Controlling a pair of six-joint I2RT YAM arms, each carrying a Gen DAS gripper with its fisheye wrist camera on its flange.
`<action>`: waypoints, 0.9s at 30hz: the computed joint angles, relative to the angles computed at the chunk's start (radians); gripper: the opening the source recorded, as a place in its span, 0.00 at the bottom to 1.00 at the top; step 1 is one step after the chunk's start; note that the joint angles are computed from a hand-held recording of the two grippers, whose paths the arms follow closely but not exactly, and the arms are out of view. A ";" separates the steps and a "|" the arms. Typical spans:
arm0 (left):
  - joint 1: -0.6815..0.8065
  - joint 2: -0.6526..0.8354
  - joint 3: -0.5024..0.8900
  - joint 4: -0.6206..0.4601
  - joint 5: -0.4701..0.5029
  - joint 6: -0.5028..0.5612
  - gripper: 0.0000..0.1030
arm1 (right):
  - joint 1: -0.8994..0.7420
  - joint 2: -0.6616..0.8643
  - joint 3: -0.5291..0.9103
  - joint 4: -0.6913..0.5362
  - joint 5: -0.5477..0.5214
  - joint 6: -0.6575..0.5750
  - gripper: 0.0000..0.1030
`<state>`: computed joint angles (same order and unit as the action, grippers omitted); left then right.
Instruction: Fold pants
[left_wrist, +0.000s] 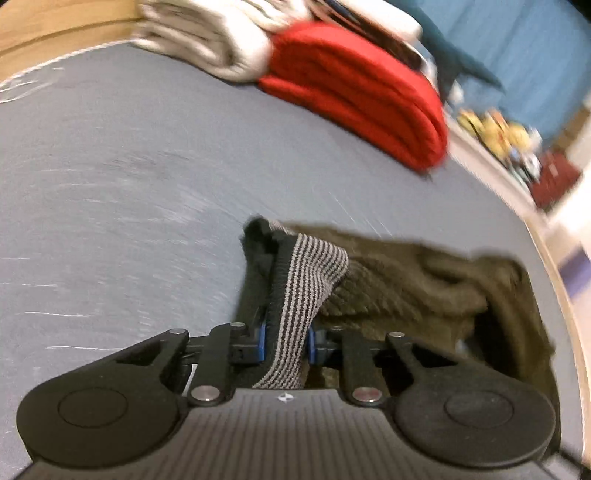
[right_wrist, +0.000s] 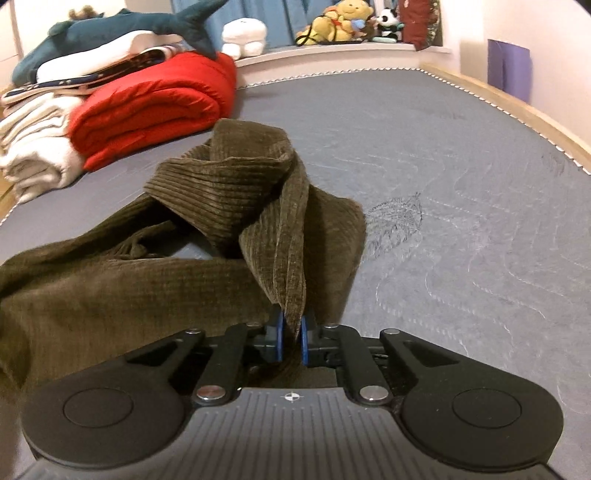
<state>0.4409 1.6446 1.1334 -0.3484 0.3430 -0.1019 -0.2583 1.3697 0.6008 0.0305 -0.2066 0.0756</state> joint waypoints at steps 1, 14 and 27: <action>0.020 0.000 0.013 -0.011 -0.012 -0.016 0.20 | -0.006 -0.045 -0.002 -0.063 -0.029 -0.012 0.08; -0.037 -0.017 0.047 -0.124 -0.257 -0.032 0.74 | -0.052 -0.127 0.044 -0.318 -0.238 -0.131 0.43; -0.325 -0.115 -0.157 0.019 0.008 0.203 0.25 | -0.047 0.321 0.209 0.090 -0.193 0.175 0.52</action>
